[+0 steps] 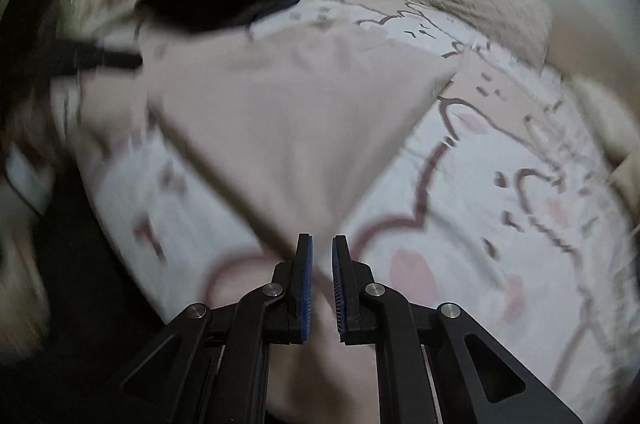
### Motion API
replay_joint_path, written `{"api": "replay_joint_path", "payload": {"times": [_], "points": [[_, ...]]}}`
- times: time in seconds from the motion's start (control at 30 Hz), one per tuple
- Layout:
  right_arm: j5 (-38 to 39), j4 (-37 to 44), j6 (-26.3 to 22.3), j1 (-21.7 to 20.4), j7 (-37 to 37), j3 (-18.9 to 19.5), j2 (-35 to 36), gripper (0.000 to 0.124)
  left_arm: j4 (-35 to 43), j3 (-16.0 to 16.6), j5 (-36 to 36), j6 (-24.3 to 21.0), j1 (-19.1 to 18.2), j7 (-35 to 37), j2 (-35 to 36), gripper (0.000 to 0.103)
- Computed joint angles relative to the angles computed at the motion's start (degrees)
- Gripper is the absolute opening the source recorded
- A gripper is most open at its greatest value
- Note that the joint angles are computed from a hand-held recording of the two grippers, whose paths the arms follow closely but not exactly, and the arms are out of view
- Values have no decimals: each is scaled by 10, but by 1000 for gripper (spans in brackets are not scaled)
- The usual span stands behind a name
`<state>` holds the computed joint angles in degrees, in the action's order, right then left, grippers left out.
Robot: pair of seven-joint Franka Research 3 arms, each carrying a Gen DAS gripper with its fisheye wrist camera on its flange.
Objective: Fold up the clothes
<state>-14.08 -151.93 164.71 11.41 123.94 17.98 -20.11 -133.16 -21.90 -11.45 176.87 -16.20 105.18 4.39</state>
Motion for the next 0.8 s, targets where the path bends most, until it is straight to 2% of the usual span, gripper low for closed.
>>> {"api": "replay_joint_path", "payload": {"times": [0.07, 0.13, 0.2, 0.23, 0.27, 0.3, 0.33, 0.4, 0.47, 0.53, 0.57, 0.63, 0.67, 0.73, 0.8], "points": [[40, 31, 25, 22, -25, -32, 51, 10, 25, 41, 106, 4, -34, -61, 32, 10], [71, 38, 30, 41, -46, -48, 77, 10, 47, 106, 236, -18, -86, -133, 60, 10], [105, 42, 33, 60, -70, -64, 99, 10, 64, 150, 334, -49, -124, -175, 87, 10], [132, 32, 39, 73, -85, -75, 94, 10, 54, 174, 393, -33, -140, -207, 89, 10], [162, 18, 47, 87, -103, -86, 84, 10, 42, 219, 470, -2, -172, -259, 88, 10], [194, 4, 55, 102, -121, -97, 75, 10, 39, 256, 535, 8, -201, -305, 85, 10], [226, -9, 62, 116, -140, -109, 65, 10, 39, 273, 578, 7, -216, -332, 82, 10], [303, -20, 49, 155, -195, -146, 45, 10, 41, 279, 625, 1, -219, -355, 79, 10], [361, -11, 31, 174, -243, -173, 35, 10, 43, 274, 651, 3, -210, -369, 81, 10], [383, 5, 44, 160, -261, -174, 44, 10, 49, 275, 685, 2, -209, -400, 84, 10], [410, 23, 43, 163, -280, -187, 57, 10, 53, 275, 702, 1, -208, -417, 85, 10], [526, 73, 29, 201, -370, -241, 95, 10, 61, 284, 759, 2, -216, -471, 89, 10], [588, 103, 16, 212, -421, -262, 117, 10, 64, 287, 787, 2, -219, -499, 89, 10], [698, 176, -48, 207, -508, -291, 176, 10, 69, 285, 821, 2, -215, -533, 90, 10], [723, 228, -100, 175, -512, -298, 227, 10, 70, 275, 835, 1, -203, -547, 89, 10]]}}
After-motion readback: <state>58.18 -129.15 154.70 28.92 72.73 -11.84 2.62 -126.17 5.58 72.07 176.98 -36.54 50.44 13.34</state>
